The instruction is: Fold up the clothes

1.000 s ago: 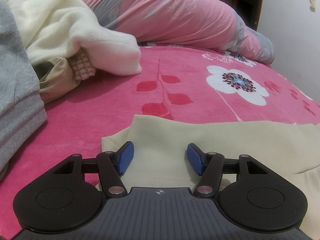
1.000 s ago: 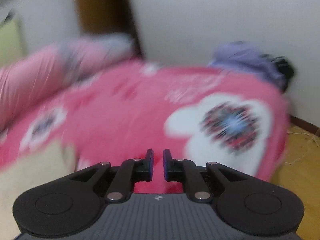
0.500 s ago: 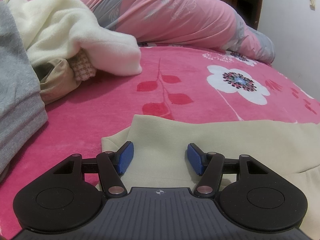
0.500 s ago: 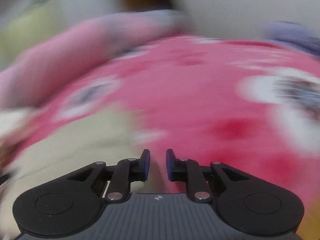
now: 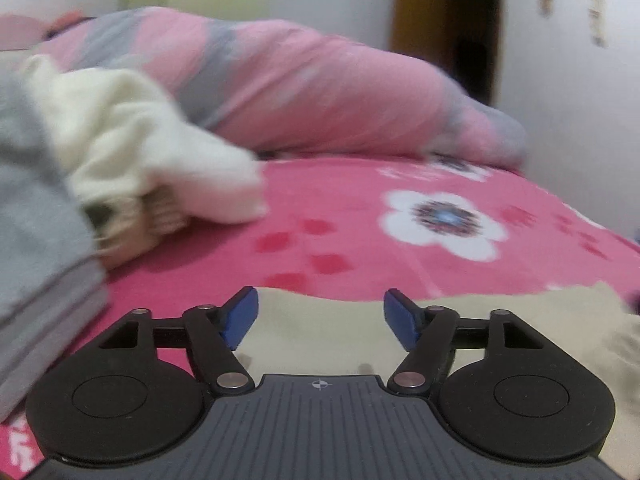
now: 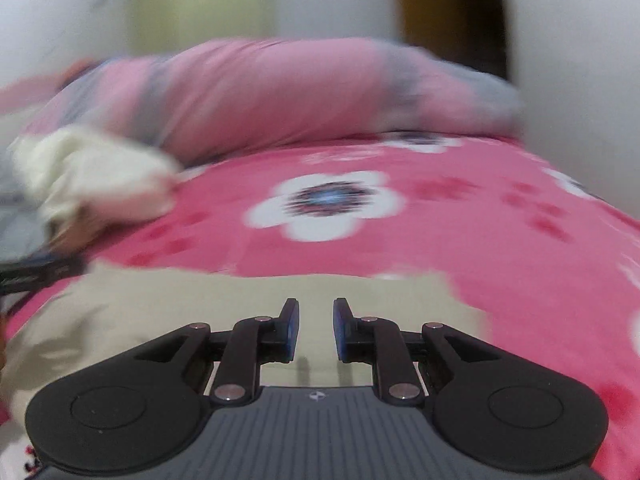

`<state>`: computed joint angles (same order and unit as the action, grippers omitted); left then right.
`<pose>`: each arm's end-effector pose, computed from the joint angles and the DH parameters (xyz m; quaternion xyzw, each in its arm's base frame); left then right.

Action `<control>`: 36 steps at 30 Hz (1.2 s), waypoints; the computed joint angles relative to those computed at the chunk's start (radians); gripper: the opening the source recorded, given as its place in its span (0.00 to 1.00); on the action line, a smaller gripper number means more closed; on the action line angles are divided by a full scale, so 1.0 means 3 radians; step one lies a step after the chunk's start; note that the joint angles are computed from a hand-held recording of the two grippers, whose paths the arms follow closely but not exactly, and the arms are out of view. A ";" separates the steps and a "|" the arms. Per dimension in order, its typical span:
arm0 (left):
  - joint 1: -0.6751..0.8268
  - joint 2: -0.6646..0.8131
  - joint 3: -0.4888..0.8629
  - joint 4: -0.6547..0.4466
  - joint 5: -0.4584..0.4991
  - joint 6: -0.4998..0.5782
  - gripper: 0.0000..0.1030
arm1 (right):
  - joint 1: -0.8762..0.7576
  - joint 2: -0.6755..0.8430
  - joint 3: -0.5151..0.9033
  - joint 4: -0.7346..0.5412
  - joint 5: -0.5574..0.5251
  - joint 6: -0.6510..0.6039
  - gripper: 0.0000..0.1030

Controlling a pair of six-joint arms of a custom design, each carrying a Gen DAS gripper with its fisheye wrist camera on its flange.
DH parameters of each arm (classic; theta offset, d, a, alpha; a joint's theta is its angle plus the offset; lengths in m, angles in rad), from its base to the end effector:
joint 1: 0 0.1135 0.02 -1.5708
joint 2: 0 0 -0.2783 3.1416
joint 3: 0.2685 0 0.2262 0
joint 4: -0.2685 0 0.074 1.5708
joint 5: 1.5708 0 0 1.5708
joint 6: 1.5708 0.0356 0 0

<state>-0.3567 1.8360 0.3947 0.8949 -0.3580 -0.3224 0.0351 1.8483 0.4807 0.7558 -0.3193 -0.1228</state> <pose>0.2595 -0.0834 0.1178 -0.0725 0.8591 -0.0143 0.5064 0.2867 0.0212 0.1177 -0.1422 0.8674 0.1209 0.4612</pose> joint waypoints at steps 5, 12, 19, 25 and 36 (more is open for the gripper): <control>0.0006 0.0458 0.0517 -0.0513 0.0333 0.0035 0.76 | 0.0466 0.0721 0.0687 -0.0403 0.0358 -0.0326 0.22; 0.0071 0.0400 0.0521 -0.0436 0.0422 -0.0134 0.76 | 0.0501 0.0380 0.0764 -0.0814 0.0362 -0.0233 0.23; 0.0059 0.0787 0.0862 -0.0649 0.0358 -0.0075 0.79 | 0.0560 0.1075 0.1142 -0.0479 0.0029 0.0021 0.23; 0.0172 0.0635 0.0719 -0.0611 0.0387 -0.0177 0.76 | 0.0448 0.0994 0.1158 -0.0605 -0.0146 0.0206 0.24; 0.0435 0.0599 0.0745 -0.0993 -0.0003 -0.0632 0.82 | 0.0122 0.0874 0.0765 -0.0259 0.0339 0.0259 0.29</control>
<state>-0.2262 2.0159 0.6182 0.5971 -0.3591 -0.5119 0.0718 2.1105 0.7101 0.6781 -0.2176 -0.0451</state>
